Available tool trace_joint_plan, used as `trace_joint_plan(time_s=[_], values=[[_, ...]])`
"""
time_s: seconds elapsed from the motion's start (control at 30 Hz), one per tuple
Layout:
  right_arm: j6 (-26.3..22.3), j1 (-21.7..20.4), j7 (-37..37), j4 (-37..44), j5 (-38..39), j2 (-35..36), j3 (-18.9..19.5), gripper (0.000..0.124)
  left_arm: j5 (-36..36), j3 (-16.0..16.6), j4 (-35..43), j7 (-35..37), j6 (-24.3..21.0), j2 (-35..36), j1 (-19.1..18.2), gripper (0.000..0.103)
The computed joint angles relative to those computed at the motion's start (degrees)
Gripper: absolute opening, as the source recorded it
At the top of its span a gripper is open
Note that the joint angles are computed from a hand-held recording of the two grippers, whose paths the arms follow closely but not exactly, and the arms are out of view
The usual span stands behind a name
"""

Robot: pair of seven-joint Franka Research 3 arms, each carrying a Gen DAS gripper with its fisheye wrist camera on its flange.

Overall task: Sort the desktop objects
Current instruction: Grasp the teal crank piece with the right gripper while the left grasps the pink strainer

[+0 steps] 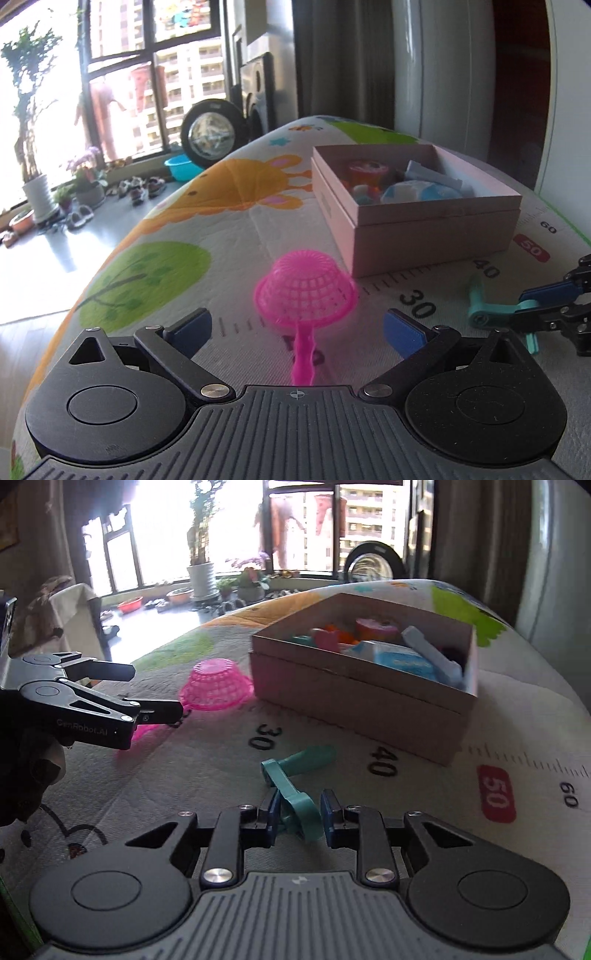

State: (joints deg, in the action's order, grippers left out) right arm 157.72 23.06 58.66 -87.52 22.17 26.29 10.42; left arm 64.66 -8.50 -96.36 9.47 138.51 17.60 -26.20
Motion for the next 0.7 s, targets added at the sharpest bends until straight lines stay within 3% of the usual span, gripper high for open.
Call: trace_joint_plan(time_s=[0.2,0.27,0.33,0.57,0.7], values=[[4.4,-1.5,-0.5,-4.4,2.3,-1.8,0.7,0.025,-7.3,1.4,11.4,9.4,-2.7,9.1,0.0,0.101],[5.4,-1.8,-1.8,-5.2,2.9,-2.2,1.2,0.025,-8.8,2.2,12.2,9.9,-2.9,9.7,-0.5,0.091],[5.2,-2.0,-2.3,-4.9,3.4,-1.9,1.6,0.025,-8.8,2.9,11.4,8.9,-2.7,9.0,-1.3,0.08],[6.3,-2.0,-3.7,-6.2,5.1,-2.0,2.3,0.037,-6.6,2.2,5.4,3.8,-4.4,4.6,-3.2,0.079],[4.2,-2.8,-5.5,-6.8,6.9,-3.0,3.6,0.05,-6.3,0.2,1.8,2.5,-1.5,2.2,-3.1,0.078]])
